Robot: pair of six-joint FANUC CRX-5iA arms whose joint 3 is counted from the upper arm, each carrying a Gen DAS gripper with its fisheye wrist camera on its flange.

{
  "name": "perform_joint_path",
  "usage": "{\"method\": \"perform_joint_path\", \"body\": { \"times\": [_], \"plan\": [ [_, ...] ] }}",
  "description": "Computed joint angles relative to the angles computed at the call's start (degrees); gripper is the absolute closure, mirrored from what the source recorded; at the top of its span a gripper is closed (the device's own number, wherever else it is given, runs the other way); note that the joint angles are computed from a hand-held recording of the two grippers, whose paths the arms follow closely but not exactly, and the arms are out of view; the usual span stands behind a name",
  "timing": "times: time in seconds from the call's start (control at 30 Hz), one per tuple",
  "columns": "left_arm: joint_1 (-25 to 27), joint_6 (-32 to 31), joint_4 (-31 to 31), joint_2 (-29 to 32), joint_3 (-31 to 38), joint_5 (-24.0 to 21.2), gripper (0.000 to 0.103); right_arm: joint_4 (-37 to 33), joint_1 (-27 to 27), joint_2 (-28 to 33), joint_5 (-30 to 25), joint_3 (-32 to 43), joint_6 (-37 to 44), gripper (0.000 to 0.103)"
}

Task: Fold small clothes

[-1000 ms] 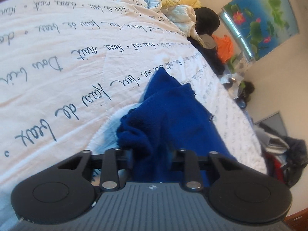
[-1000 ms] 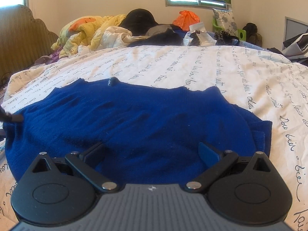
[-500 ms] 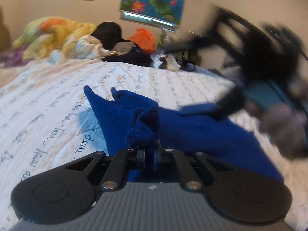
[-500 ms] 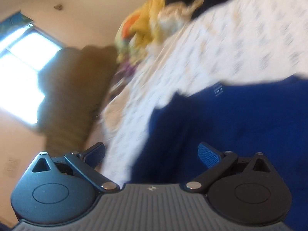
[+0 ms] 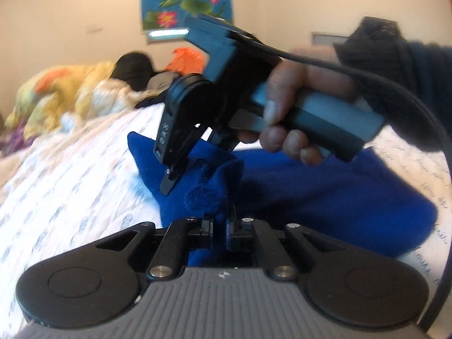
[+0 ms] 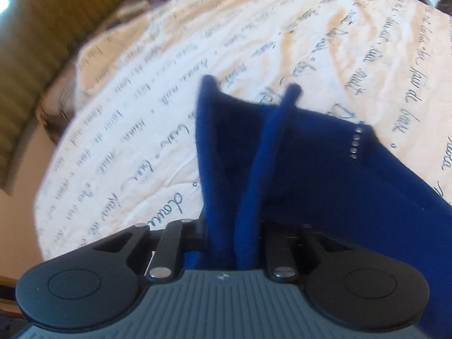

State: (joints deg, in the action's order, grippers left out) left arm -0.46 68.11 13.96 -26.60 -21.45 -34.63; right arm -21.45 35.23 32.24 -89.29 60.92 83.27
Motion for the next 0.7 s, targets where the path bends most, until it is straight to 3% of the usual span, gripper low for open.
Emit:
{"method": "perform_joint_path", "body": {
  "times": [0.1, 0.17, 0.23, 0.27, 0.33, 0.37, 0.4, 0.43, 0.47, 0.5, 0.57, 0.63, 0.7],
  "plan": [
    [-3.8, -8.4, 6.2, 1.3, -0.8, 4.1, 0.096, -5.0, -4.9, -7.7, 7.1, -9.8, 2.4, 0.086],
    [-7.5, -17.6, 13.9, 2.3, -2.5, 7.6, 0.096, -8.8, -9.5, -14.1, 11.5, -17.3, 4.2, 0.086],
    [-10.8, -24.5, 20.5, 3.9, -3.3, 7.9, 0.096, -12.0, -14.6, -19.9, 14.4, -24.3, 4.5, 0.086],
    [-11.9, -28.2, 23.7, 5.2, -3.2, 6.0, 0.096, -12.9, -17.3, -22.4, 15.2, -27.8, 4.3, 0.086],
    [-12.6, -29.9, 24.6, 7.8, -1.9, 1.0, 0.079, -16.6, -23.1, -25.8, 15.0, -33.3, 3.6, 0.083],
    [-12.5, -30.3, 25.7, 8.1, -2.2, -0.4, 0.078, -16.6, -25.1, -27.3, 15.8, -36.6, 1.7, 0.079],
    [-12.1, -30.9, 27.2, 7.6, -3.0, -1.0, 0.060, -15.9, -26.3, -28.6, 16.9, -39.6, -1.1, 0.067],
    [-11.7, -33.6, 30.2, 6.4, -4.9, -0.2, 0.034, -16.0, -27.6, -29.6, 17.6, -41.9, -3.3, 0.061],
    [-11.6, -38.0, 34.8, 4.6, -7.7, 2.2, 0.022, -19.1, -29.8, -31.1, 19.0, -44.5, -3.0, 0.063],
    [-11.8, -41.9, 38.6, 2.8, -10.2, 5.1, 0.006, -23.3, -32.3, -32.5, 20.3, -46.5, -1.8, 0.057],
    [-10.9, -44.7, 40.2, -0.2, -12.7, 7.8, 0.005, -28.8, -35.6, -35.6, 25.1, -50.5, -0.4, 0.044],
    [-8.1, -38.7, 32.9, -0.7, -10.9, 5.9, 0.005, -30.5, -36.4, -37.4, 29.8, -52.4, 0.9, 0.043],
    [-6.5, -32.8, 26.7, -1.4, -10.1, 5.8, 0.005, -29.1, -35.7, -35.4, 28.1, -49.3, 1.1, 0.043]
  ]
}}
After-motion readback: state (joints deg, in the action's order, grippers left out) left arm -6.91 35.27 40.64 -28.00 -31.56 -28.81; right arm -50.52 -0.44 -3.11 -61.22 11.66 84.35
